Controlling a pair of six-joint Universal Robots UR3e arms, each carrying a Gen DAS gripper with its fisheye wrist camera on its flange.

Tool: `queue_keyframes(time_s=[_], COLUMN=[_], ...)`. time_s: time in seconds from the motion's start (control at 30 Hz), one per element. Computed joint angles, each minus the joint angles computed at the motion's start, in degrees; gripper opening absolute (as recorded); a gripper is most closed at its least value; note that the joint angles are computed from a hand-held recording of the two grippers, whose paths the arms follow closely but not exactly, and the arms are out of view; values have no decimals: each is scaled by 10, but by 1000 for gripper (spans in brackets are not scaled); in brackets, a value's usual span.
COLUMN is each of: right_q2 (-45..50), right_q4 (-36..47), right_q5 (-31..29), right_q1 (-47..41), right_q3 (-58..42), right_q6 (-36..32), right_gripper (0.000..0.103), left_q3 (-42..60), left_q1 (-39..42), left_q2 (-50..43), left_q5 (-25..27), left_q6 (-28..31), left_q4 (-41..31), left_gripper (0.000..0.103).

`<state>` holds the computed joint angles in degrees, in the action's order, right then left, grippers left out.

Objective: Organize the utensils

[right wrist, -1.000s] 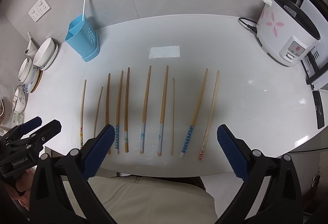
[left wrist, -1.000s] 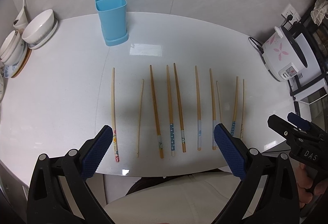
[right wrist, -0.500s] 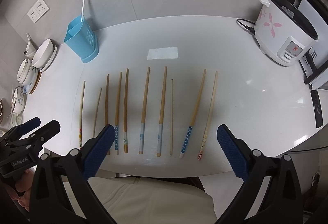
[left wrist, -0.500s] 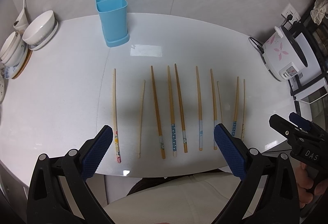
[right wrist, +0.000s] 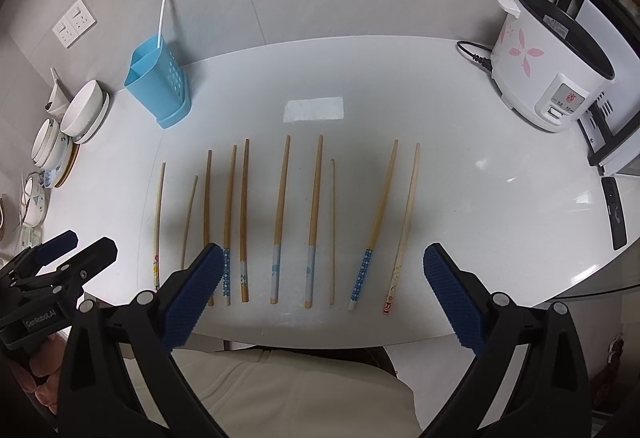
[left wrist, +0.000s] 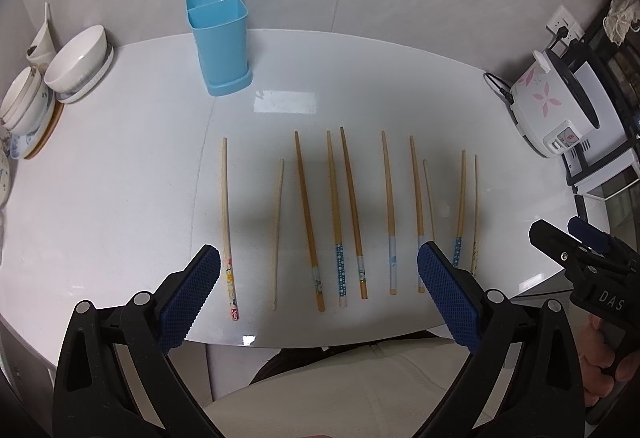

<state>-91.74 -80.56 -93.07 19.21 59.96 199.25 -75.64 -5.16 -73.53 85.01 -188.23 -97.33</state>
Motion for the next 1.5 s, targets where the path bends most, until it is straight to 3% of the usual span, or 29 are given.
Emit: queue_keyframes(time_s=[0.6,0.83,0.9,1.1,1.17,1.33,1.5], right_q2=[1,-30,-30,10,28,56,92], right_q4=[5,-106,-151,-205,-204,-186,-170], right_q5=[-9,-19,-25,-2,-15,-6,-15], right_q1=[-1,-38,-49,-111,-119,-144,-144], right_q3=[-10,105,153,246,258,280,269], right_q6=[10,-38,-57,-88,-88,-88,-77], right_gripper=[96,95,92,71,59,43,36], left_q3=[-6,-118,-152,-256,-276,-297,-274], left_q1=[14,108,122,162,174,179,158], left_q2=[11,43,33,-1,-16,-56,-97], left_q5=[-7,-45,-23,15,11,11,22], left_q6=[12,85,95,115,116,110,103], left_q4=[3,85,112,201,213,230,223], left_gripper=[97,96,95,88,86,77,64])
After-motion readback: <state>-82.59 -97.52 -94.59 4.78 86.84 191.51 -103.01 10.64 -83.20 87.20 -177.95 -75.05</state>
